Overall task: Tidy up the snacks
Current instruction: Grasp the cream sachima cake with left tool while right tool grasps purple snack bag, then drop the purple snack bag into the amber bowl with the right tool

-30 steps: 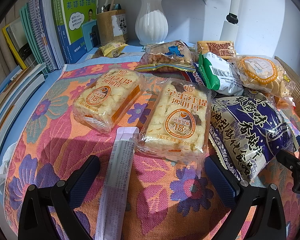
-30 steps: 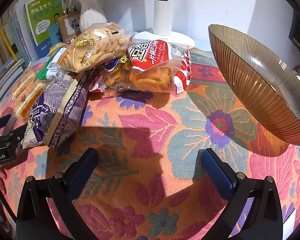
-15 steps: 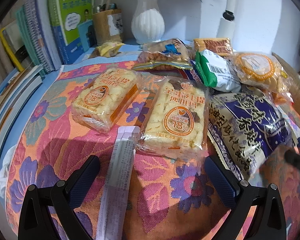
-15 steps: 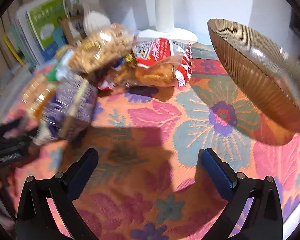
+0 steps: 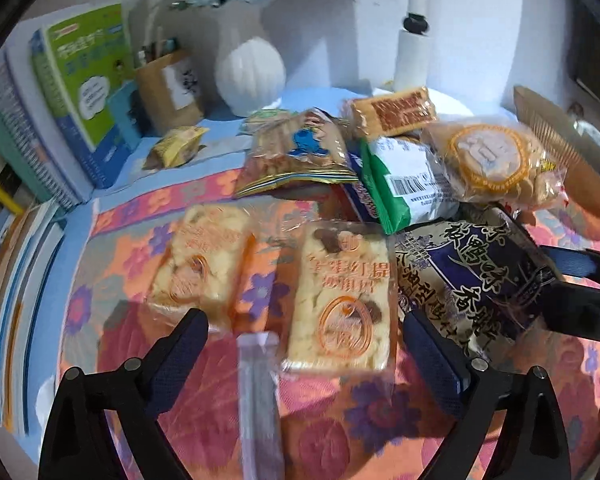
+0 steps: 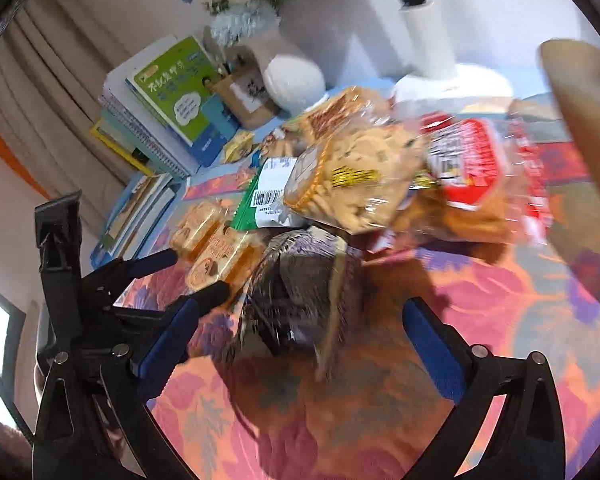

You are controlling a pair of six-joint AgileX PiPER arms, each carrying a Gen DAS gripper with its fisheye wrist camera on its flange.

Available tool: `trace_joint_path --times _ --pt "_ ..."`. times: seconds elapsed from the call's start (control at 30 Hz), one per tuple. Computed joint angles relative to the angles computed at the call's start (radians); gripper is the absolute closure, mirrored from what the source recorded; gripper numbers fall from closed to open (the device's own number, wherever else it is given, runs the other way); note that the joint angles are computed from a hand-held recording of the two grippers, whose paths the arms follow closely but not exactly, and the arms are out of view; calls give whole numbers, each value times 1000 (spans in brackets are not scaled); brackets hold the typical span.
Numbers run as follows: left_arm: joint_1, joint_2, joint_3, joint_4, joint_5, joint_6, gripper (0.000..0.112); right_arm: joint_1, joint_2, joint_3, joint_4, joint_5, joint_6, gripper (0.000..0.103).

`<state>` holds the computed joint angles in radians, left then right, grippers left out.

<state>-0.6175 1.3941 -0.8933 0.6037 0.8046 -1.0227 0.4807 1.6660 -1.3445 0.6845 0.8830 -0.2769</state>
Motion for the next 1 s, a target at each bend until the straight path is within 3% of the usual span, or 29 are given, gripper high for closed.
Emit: trace_joint_path --times 0.03,0.07,0.1,0.2,0.37,0.6,0.77,0.87,1.0 --pt "10 12 -3 -22 -19 28 29 1 35 -18 17 4 -7 8" --pt "25 22 -3 -39 -36 50 38 -2 65 -28 50 16 -23 23" --pt "46 27 8 -67 -78 75 62 -9 80 -25 93 24 -50 47" --pt "51 7 27 -62 -111 33 67 -27 73 31 186 -7 -118 62" --pt "-35 -63 48 19 -41 -98 68 -89 7 129 337 66 -261 64" --pt "-172 -152 -29 118 190 -262 68 -168 -181 274 466 114 -355 65" --pt "-194 -43 -261 152 243 -186 68 -328 -282 215 489 188 -363 66" --pt "-202 70 -441 172 250 -130 68 -442 -268 100 442 194 -323 66" --pt "-188 253 -730 87 195 0 68 -597 -181 -46 455 232 -312 65"
